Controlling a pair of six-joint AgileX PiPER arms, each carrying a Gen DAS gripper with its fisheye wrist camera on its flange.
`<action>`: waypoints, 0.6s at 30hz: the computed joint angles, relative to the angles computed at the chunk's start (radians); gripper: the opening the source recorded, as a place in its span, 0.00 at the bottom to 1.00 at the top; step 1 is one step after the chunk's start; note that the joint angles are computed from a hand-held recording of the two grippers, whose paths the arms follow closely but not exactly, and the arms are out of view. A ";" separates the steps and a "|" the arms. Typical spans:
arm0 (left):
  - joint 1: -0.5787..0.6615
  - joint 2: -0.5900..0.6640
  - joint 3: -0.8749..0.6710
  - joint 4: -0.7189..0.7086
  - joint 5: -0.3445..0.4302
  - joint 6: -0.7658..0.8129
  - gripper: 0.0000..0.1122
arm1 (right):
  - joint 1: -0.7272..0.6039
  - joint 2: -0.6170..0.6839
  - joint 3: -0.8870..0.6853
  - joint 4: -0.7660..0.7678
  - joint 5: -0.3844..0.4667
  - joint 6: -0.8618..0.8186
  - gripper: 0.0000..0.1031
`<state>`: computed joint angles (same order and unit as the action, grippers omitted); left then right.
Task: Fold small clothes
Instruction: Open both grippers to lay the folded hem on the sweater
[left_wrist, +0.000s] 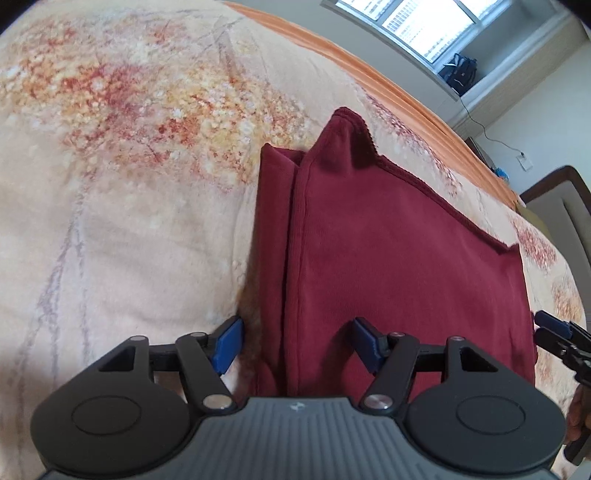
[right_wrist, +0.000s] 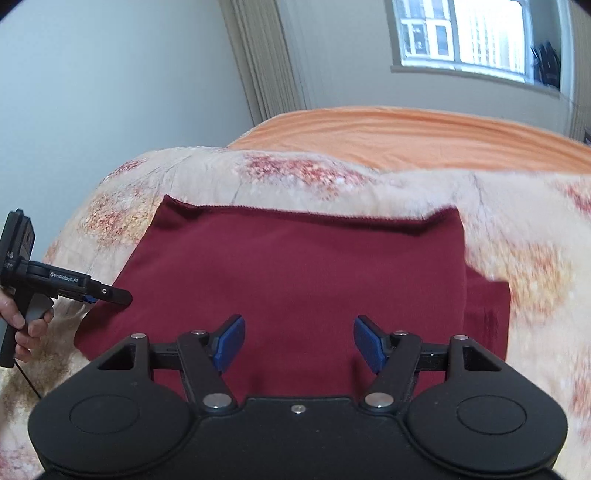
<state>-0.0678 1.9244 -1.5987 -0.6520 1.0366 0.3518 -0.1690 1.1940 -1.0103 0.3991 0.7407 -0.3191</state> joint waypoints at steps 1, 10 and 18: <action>-0.004 0.014 -0.015 0.000 0.003 -0.015 0.63 | 0.051 0.031 -0.018 -0.073 -0.037 0.047 0.66; -0.072 0.029 -0.077 0.097 0.019 -0.059 0.73 | 0.283 0.522 -0.440 -0.645 -0.068 0.528 0.65; -0.023 0.035 -0.058 0.008 0.027 -0.015 0.75 | 0.402 0.307 -0.135 -0.782 -0.083 0.710 0.65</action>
